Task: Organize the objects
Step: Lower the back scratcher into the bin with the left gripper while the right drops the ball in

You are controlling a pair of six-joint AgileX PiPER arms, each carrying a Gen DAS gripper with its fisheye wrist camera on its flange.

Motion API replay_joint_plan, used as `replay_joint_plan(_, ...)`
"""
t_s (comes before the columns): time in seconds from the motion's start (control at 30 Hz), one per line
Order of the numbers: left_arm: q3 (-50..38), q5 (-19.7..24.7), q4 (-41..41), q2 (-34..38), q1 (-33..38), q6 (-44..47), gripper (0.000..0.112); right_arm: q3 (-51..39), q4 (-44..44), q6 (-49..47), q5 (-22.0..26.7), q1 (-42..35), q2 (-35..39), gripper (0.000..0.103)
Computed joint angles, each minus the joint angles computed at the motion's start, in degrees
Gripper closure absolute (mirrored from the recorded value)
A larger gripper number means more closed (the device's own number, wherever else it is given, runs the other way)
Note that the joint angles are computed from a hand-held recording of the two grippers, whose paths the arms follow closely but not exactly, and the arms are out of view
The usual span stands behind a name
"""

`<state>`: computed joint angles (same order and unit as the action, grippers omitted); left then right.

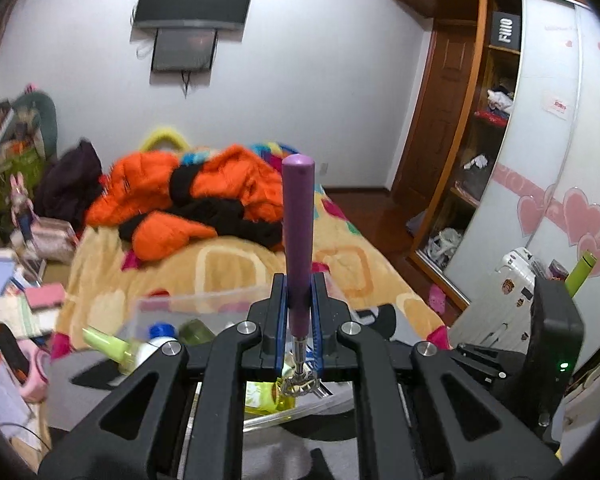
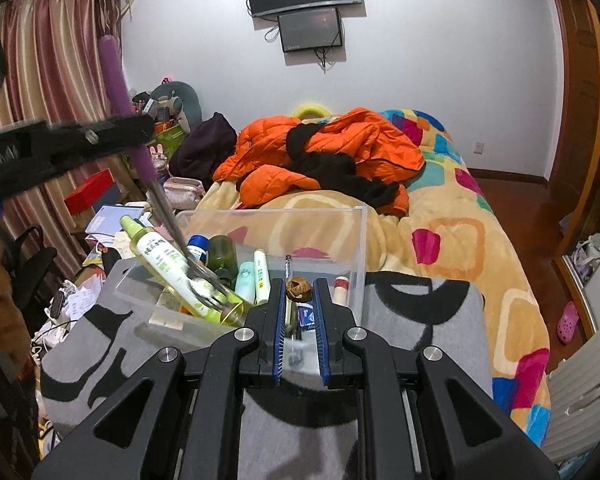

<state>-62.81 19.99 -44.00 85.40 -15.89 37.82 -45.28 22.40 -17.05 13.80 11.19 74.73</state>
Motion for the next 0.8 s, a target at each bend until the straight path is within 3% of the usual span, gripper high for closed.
replay_joint_plan(0.2, -5.1, 5.8, -4.5, 8.9, 2.8, 1.5, 0.102, -3.8, -6.6, 6.2, 0.2, 1.9, 6.6, 0.091)
replay_joint_plan(0.63, -11.9, 7.2, 8.6, 18.7, 5.6, -13.4, 0.090, -10.8, -15.0, 13.1, 2.0, 4.7, 17.4, 0.091)
replay_joint_plan(0.8, -12.2, 9.9, 5.4, 20.5, 7.5, -10.6, 0.087, -12.5, -13.6, 11.4, 3.1, 4.8, 19.6, 0.091)
